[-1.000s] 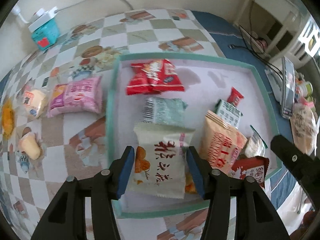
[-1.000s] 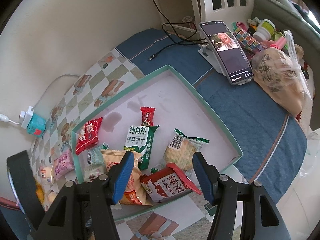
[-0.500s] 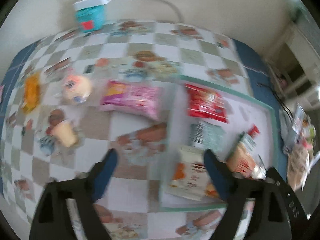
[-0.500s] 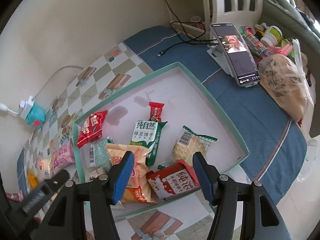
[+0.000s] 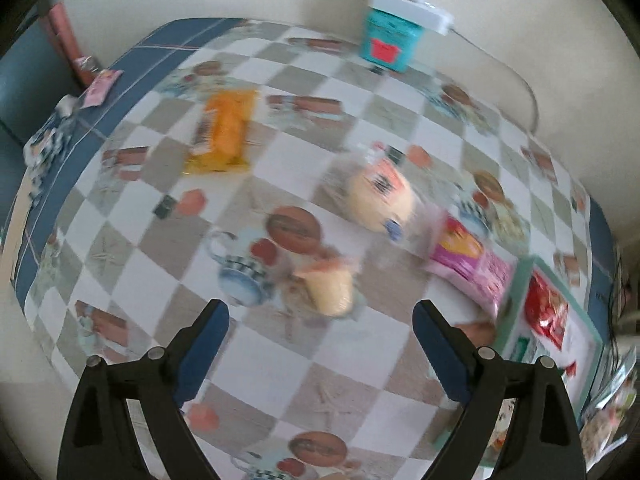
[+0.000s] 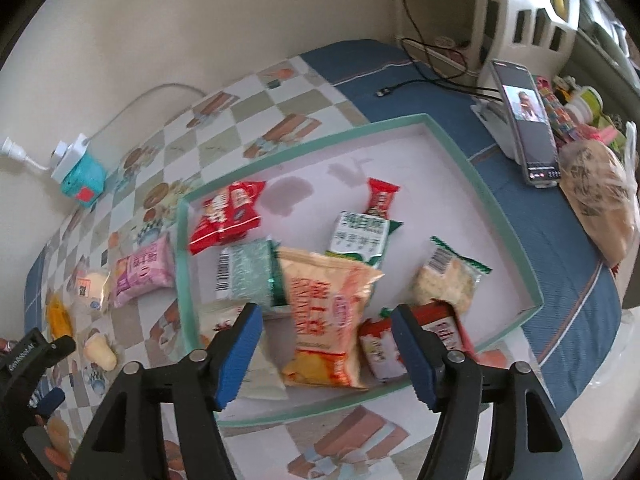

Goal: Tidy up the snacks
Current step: 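Move both open tools back to the snack pile beside the tray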

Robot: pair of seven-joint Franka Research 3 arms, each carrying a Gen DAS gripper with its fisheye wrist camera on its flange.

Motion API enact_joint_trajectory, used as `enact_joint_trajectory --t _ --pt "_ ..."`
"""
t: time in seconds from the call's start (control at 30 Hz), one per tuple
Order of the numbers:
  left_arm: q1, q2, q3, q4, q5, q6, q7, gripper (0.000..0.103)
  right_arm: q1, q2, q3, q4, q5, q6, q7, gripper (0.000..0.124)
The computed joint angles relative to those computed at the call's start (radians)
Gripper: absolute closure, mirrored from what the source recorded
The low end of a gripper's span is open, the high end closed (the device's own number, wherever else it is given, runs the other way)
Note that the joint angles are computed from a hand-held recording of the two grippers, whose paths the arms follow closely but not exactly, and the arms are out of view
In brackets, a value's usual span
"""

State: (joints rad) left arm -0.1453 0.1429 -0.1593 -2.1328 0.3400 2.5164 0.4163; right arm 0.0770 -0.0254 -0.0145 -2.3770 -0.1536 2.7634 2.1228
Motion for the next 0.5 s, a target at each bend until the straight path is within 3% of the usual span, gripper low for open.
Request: enact_joint_trajectory --t 0.13,0.2,0.5 --pt "0.016 -0.038 0.019 -0.039 0.023 0.004 -0.046 0.009 0.019 0.011 0.014 0.014 -0.017 0.002 0.006 0.049" --pt "0.03 -0.062 0.027 -0.063 0.036 0.003 -0.068 0.009 0.031 0.016 0.018 0.02 -0.016 0.005 0.006 0.042" --pt "0.102 -0.13 0.046 -0.157 -0.013 0.054 -0.063 0.009 0.089 0.044 0.034 0.048 0.001 0.019 -0.002 0.04"
